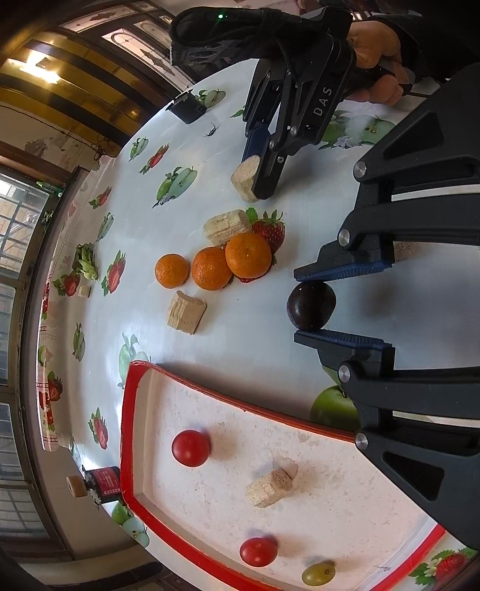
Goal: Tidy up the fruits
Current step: 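Grasp the dark plum with the left tool while right tool approaches the beige disc, then grasp the round beige disc with the right tool while left holds the plum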
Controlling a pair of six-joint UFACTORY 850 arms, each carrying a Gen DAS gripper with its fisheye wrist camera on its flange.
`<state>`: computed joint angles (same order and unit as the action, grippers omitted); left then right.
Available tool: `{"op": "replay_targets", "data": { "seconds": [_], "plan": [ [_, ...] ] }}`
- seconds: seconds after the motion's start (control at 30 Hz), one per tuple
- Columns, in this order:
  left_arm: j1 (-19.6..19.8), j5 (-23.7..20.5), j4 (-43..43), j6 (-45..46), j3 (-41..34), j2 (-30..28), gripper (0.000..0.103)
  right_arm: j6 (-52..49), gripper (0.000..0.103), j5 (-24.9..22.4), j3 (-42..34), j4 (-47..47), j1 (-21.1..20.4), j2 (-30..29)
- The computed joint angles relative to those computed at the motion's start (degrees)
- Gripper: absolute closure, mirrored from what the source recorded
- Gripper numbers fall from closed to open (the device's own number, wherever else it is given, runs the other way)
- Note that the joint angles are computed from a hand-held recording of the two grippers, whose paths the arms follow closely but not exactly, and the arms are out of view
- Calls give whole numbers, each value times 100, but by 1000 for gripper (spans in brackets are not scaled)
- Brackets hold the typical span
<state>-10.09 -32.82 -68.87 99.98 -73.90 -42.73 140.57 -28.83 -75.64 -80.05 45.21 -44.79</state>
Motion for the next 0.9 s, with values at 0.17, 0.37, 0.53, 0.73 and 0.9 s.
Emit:
{"op": "replay_targets", "data": {
  "seconds": [0.17, 0.37, 0.53, 0.73, 0.9],
  "plan": [
    [99, -87, -127, 203, 101, 118, 80, 213, 68, -183, 162, -20, 149, 177],
    [234, -137, -290, 371, 202, 236, 80, 176, 68, -323, 134, 3, 242, 243],
    [355, -147, -405, 484, 273, 310, 80, 51, 68, -352, 5, 23, 285, 219],
    [518, -121, -566, 590, 290, 353, 80, -136, 68, -341, -201, 11, 301, 143],
    [614, -85, -596, 581, 246, 332, 80, -225, 68, -275, -369, -3, 289, 52]
  ]
}}
